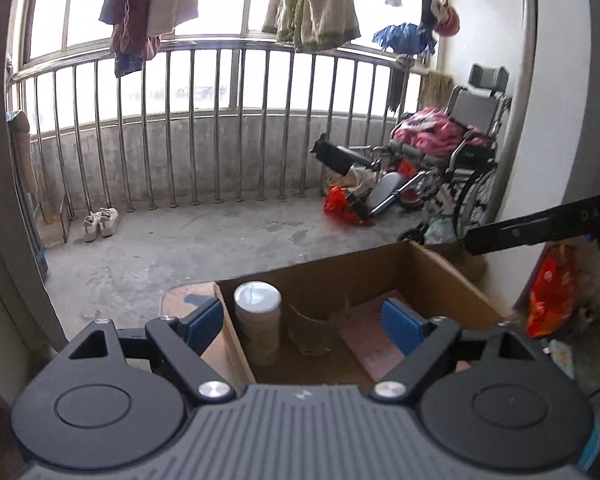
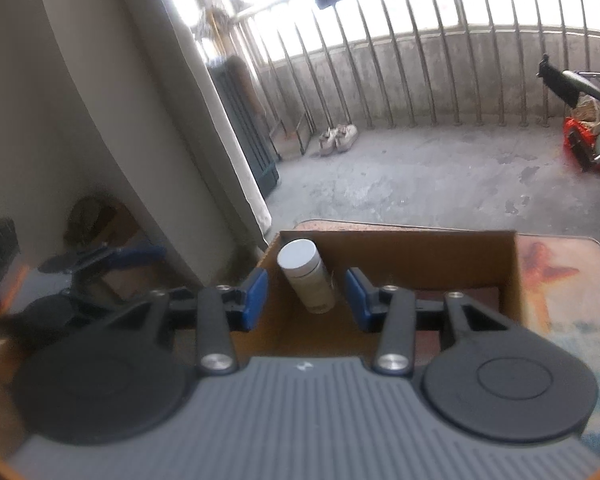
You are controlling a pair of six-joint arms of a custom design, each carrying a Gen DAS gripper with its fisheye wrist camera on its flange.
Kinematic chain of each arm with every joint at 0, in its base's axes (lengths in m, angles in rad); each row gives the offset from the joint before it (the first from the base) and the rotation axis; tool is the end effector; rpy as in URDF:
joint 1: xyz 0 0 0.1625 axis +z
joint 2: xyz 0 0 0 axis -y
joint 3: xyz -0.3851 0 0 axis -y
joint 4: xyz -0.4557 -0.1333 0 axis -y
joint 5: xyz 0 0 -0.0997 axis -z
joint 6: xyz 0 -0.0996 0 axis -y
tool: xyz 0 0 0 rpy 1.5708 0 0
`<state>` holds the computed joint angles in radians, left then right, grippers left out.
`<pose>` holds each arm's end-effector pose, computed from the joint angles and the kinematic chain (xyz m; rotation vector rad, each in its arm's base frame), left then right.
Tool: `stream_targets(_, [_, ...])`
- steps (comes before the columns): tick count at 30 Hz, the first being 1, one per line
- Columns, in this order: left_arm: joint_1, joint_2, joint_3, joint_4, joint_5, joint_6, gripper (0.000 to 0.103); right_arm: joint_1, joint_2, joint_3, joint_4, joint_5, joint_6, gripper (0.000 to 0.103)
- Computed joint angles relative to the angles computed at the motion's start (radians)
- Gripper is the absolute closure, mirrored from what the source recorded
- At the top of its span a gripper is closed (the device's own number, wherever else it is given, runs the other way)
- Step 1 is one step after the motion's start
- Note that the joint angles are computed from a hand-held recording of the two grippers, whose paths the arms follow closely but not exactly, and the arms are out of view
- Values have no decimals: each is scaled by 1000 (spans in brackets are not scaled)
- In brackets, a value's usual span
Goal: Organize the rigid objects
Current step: 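Lift both tools away from the box back toward the table objects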
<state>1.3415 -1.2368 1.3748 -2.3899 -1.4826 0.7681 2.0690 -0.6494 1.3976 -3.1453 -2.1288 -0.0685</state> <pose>-0.0247 -0.7310 0.4493 1.2718 2.4248 -0.9030 0.4389 -0.6383 0.1014 0.3990 -2.4977 1.2282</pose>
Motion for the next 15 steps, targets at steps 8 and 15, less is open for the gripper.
stream_targets(8, [39,-216,232,-34,-52,-75,15,103,-138,314,-238,-62,68,57])
stream_targets(15, [90,-346,382,-2,-81,-74,15,188,-128,496,-420,-145,188,57])
